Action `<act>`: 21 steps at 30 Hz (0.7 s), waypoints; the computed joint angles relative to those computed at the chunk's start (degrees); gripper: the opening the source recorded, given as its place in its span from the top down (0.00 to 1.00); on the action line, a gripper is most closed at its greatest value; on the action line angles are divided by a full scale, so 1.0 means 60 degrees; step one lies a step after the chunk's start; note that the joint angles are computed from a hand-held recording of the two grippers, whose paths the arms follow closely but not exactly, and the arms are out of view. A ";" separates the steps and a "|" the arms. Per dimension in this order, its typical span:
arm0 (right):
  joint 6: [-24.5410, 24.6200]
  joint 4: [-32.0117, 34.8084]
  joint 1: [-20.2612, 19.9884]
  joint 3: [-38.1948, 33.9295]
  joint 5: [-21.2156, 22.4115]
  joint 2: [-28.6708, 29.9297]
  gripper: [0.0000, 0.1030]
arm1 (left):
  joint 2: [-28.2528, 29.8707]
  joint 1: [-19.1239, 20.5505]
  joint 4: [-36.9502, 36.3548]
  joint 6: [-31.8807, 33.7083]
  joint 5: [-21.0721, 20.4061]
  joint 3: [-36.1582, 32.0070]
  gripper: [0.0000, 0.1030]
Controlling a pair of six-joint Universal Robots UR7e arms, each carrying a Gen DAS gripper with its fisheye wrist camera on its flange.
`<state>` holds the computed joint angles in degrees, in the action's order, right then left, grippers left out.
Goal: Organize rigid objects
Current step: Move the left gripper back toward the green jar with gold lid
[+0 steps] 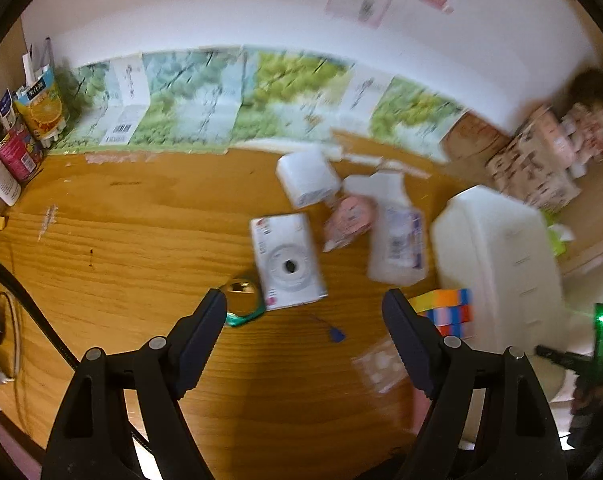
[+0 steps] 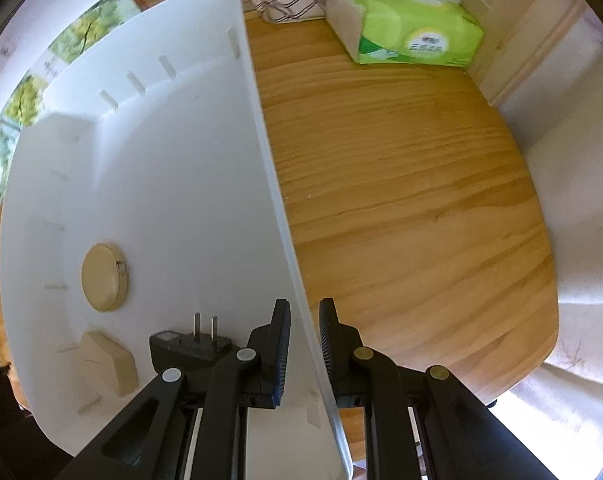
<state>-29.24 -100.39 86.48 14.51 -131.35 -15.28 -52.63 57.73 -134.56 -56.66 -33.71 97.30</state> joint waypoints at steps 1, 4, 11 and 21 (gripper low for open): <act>0.0034 -0.0290 -0.0038 0.0423 0.0037 -0.0208 0.85 | -0.0015 0.0123 0.0607 -0.0318 -0.0213 -0.0184 0.20; 0.0137 -0.0284 -0.0113 0.0222 0.0100 -0.0147 0.85 | 0.0000 0.0423 0.1481 -0.0790 -0.0698 -0.0472 0.20; 0.0330 0.0001 -0.0196 -0.0522 0.0207 0.0127 0.85 | 0.0249 0.0851 0.3183 -0.1098 -0.1102 -0.1109 0.20; 0.0668 0.0099 -0.0324 -0.0373 0.0375 -0.0205 0.85 | 0.0323 0.1269 0.3988 -0.1751 -0.1450 -0.1490 0.20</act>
